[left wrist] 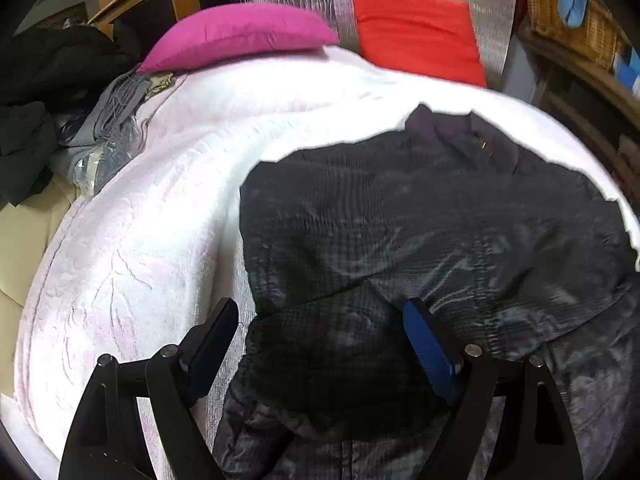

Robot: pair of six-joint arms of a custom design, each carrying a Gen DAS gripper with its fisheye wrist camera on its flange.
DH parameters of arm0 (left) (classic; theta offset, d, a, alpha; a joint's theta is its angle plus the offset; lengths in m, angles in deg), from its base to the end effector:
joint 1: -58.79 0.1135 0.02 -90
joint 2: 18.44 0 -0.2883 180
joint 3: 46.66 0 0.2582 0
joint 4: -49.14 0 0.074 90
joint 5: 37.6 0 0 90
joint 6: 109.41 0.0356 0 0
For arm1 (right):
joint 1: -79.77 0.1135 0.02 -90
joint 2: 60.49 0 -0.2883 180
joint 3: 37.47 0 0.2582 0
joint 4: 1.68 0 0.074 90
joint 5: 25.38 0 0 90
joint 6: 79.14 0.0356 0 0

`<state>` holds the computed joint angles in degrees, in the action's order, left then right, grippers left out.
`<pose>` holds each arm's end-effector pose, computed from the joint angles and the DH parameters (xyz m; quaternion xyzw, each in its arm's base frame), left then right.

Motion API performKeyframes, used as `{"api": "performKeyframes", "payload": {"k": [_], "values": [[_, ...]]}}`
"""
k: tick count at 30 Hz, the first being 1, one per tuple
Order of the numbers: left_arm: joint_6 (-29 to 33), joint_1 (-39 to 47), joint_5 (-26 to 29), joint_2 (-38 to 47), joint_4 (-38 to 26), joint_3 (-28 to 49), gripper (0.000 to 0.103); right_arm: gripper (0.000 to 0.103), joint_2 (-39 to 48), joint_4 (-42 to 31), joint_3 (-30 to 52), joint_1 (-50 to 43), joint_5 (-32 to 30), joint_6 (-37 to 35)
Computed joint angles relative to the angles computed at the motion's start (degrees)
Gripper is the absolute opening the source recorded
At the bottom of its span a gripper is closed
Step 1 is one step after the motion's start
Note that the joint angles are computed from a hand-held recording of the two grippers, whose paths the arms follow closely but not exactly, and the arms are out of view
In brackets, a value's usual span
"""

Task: Fold large clothes
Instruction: 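Move the left gripper toward the jacket side edge nearest it, then grasp the jacket hem with both grippers and lift it up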

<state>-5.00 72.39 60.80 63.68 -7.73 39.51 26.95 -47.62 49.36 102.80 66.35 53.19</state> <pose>0.2967 0.0664 0.3303 0.0300 0.9451 0.0096 0.3253 0.3139 0.1323 0.3192 0.1612 0.9148 0.1880 0.3191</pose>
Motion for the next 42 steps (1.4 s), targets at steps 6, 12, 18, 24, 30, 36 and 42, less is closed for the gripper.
{"api": "performKeyframes", "payload": {"k": [6, 12, 18, 24, 30, 36, 42], "values": [[1.8, 0.2, -1.2, 2.1, -1.2, -0.5, 0.085, 0.059, 1.5, -1.5, -0.7, 0.0, -2.1, -3.6], [2.8, 2.4, 1.2, -1.3, -0.1, -2.1, 0.085, 0.059, -2.8, 1.3, -4.0, 0.3, -2.4, -5.0], [5.4, 7.3, 4.8, -8.8, 1.1, -6.6, 0.085, 0.059, -11.9, 1.3, -10.8, 1.9, -2.6, -5.2], [11.8, 17.8, 13.8, -18.8, -2.8, -12.3, 0.085, 0.068, -24.6, -1.4, -20.0, 10.6, 1.5, -0.3], [26.0, 36.7, 23.2, -21.8, -19.0, -14.9, 0.086, 0.074, -34.9, -15.9, -24.4, 29.7, 16.5, 14.9], [46.7, 55.7, 25.2, -22.1, -32.5, -16.1, 0.086, 0.075, -35.6, -27.2, -26.3, 46.8, 21.1, 32.4], [57.4, 66.5, 21.5, -15.9, -41.6, -15.4, 0.086, 0.075, -32.2, -26.3, -28.3, 50.0, 16.8, 35.7]]}}
